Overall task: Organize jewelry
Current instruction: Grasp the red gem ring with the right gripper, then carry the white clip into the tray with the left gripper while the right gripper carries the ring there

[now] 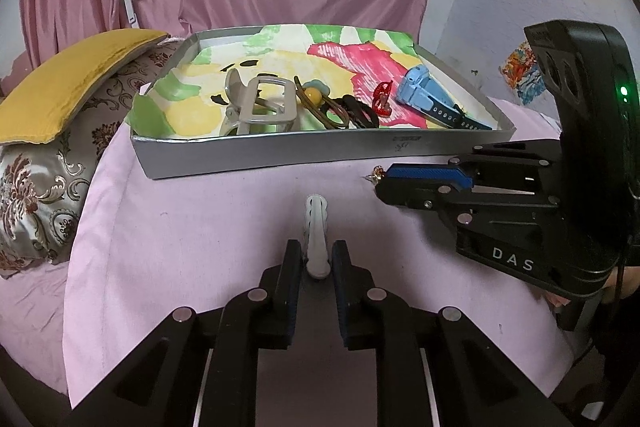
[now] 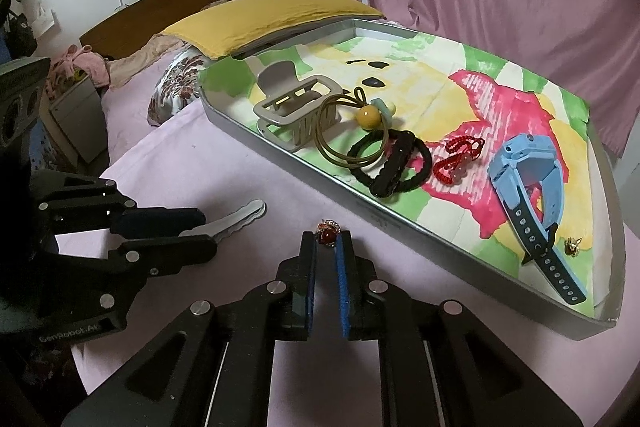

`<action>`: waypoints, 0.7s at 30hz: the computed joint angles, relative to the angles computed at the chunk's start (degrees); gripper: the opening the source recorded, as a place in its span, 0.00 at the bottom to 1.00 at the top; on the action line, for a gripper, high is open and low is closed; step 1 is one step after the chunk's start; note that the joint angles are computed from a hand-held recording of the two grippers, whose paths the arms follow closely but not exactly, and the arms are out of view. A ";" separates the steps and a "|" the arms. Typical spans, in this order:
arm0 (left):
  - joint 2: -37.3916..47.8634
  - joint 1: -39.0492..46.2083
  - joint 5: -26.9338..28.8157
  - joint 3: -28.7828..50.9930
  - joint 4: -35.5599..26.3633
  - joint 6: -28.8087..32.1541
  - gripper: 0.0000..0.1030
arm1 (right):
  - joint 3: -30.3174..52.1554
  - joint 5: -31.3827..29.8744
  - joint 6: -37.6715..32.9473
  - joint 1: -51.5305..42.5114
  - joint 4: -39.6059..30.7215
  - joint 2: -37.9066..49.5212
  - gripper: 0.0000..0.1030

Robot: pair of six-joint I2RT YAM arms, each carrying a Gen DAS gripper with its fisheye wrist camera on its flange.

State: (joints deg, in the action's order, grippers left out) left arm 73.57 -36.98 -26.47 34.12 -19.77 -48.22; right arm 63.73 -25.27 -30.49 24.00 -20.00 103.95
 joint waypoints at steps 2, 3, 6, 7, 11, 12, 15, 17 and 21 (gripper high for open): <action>0.09 -0.04 0.00 0.05 -0.09 0.23 0.14 | 0.07 0.10 0.28 0.37 0.14 0.08 0.21; 0.17 0.07 0.11 0.07 -0.01 0.42 0.14 | 0.05 0.31 0.50 0.64 0.30 0.07 0.24; 0.15 0.31 0.42 -0.15 0.40 0.97 0.14 | -0.50 2.05 1.25 1.64 1.60 -0.21 0.24; 0.12 0.36 0.52 -0.14 0.38 1.24 0.14 | -0.65 2.47 1.34 1.84 1.91 -0.29 0.24; 0.23 0.67 0.75 -0.09 0.52 2.11 0.14 | -0.73 3.00 1.69 2.05 2.36 -0.34 0.21; 0.22 0.70 0.77 -0.17 0.62 2.22 0.14 | -0.87 2.91 1.53 2.05 2.43 -0.40 0.16; 0.49 0.59 0.56 0.02 0.49 2.46 0.14 | -1.60 3.43 1.31 2.36 2.91 -0.99 0.13; 0.61 0.55 0.44 0.16 0.36 2.51 0.14 | -1.70 3.23 1.20 2.25 2.84 -1.11 0.13; -0.05 0.39 0.31 -0.58 1.15 1.62 0.14 | -3.06 1.46 1.33 0.81 3.25 -2.31 0.13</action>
